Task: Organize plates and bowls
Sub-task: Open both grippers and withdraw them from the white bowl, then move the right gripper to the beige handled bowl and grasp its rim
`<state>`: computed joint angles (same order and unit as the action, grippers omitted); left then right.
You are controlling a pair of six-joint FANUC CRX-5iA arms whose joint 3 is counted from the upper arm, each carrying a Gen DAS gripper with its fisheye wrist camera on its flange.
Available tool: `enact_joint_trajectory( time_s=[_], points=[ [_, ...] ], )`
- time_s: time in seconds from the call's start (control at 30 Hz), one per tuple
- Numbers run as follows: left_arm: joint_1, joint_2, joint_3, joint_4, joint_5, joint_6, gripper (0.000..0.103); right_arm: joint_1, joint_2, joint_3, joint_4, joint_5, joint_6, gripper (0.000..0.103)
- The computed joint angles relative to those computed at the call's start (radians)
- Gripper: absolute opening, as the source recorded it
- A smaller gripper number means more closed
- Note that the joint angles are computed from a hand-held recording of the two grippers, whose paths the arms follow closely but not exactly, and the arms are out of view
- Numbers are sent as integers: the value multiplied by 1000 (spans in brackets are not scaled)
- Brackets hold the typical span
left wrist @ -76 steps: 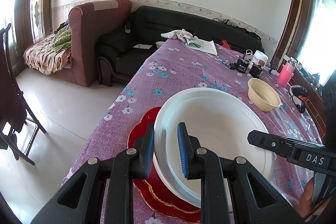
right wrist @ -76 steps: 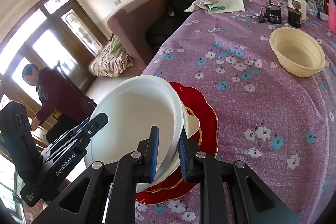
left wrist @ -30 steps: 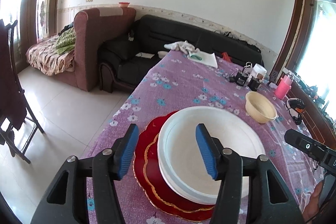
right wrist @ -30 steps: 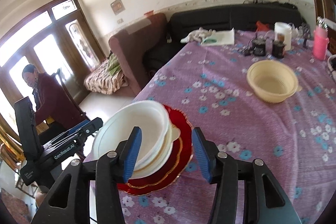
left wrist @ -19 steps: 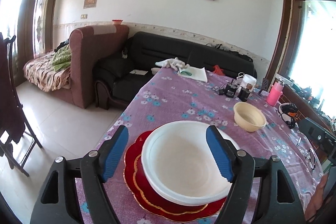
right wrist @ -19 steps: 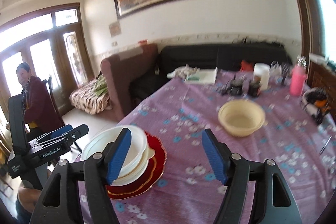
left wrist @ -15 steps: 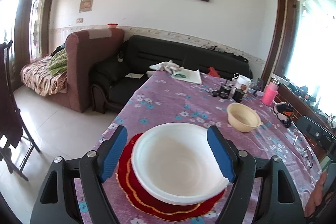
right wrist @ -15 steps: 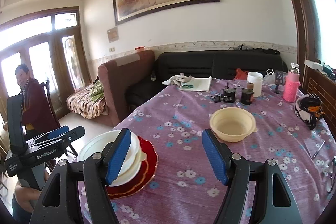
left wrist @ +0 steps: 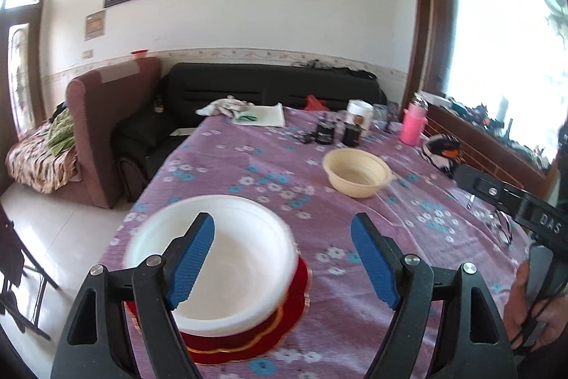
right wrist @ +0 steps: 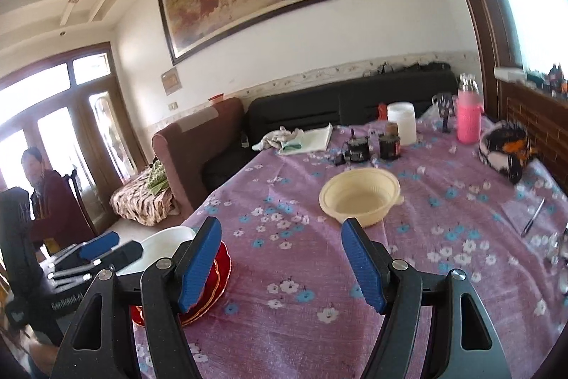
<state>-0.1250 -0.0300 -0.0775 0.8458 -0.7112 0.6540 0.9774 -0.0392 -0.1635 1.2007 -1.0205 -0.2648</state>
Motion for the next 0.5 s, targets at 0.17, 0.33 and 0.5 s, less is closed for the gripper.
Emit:
enact_joint_trajectory(
  time_s=[0.17, 0.33, 0.5],
  points=[
    [-29, 8, 20, -60, -26, 24, 79, -6, -16, -11, -72, 11, 17, 75],
    [-50, 24, 38, -99, -46, 44, 81, -7, -26, -26, -88, -4, 26, 86],
    [-64, 33, 47, -122, -66, 48, 81, -18, -55, -62, -102, 13, -14, 86]
  ],
)
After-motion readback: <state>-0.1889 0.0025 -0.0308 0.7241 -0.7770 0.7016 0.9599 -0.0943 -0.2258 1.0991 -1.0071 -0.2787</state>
